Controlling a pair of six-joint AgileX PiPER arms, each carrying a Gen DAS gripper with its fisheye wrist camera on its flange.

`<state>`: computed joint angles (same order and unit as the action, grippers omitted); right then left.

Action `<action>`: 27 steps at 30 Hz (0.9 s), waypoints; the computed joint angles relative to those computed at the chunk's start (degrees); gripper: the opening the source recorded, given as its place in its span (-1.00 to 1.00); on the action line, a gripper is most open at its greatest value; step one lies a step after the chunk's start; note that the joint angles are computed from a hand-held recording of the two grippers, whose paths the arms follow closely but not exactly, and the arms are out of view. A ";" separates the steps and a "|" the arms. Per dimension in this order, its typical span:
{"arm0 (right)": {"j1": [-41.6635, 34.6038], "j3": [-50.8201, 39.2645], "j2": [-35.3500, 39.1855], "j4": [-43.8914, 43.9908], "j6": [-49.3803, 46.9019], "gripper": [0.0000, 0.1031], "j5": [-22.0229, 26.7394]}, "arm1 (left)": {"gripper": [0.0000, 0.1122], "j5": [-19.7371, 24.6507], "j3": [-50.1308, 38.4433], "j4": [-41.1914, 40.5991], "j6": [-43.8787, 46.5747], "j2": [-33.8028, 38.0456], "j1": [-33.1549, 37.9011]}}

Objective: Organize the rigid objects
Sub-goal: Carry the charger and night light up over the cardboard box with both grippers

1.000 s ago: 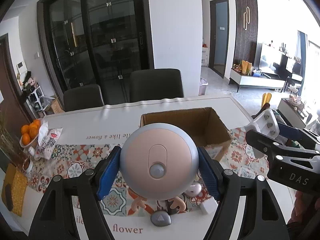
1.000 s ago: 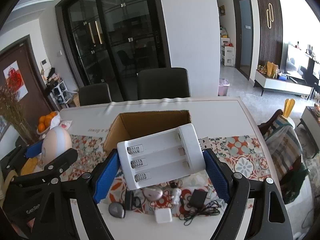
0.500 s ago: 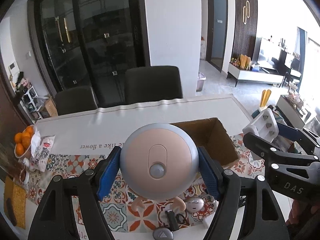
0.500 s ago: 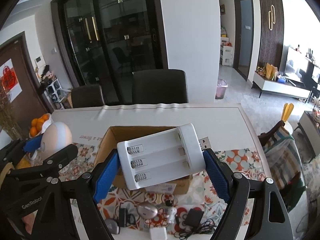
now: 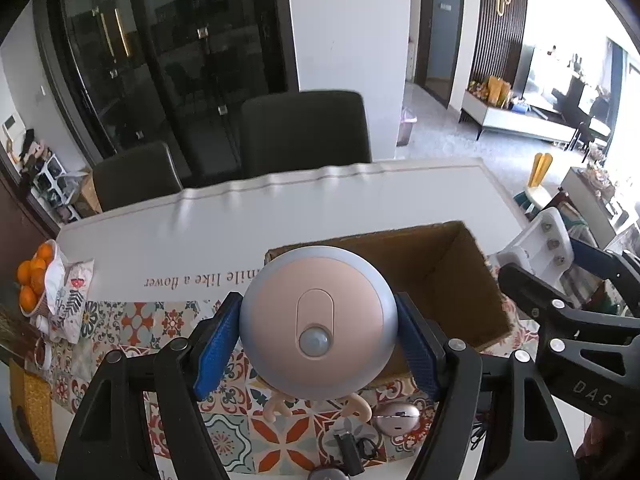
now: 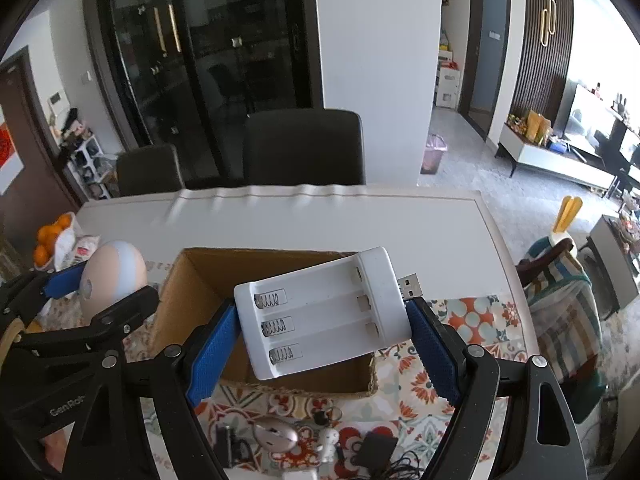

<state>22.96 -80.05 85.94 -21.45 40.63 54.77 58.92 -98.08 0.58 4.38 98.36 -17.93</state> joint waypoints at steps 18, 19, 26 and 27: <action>-4.80 0.60 6.64 5.70 -4.58 0.61 -2.50 | 0.34 0.43 -2.78 2.79 -1.25 9.08 -1.39; -5.08 0.42 6.93 6.06 -4.94 0.61 -2.60 | 0.35 -0.14 -2.10 3.58 -2.00 8.64 -1.31; -4.82 -0.38 7.50 6.99 -5.84 0.61 -3.14 | 0.61 -3.88 1.87 8.80 -6.27 4.77 -0.07; -4.61 -0.85 7.79 7.38 -6.23 0.61 -3.17 | 0.63 -4.09 2.01 9.31 -6.70 4.43 0.18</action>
<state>18.36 -80.90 93.73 -14.06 34.40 51.60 54.83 -96.07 9.89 -2.32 102.79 -17.74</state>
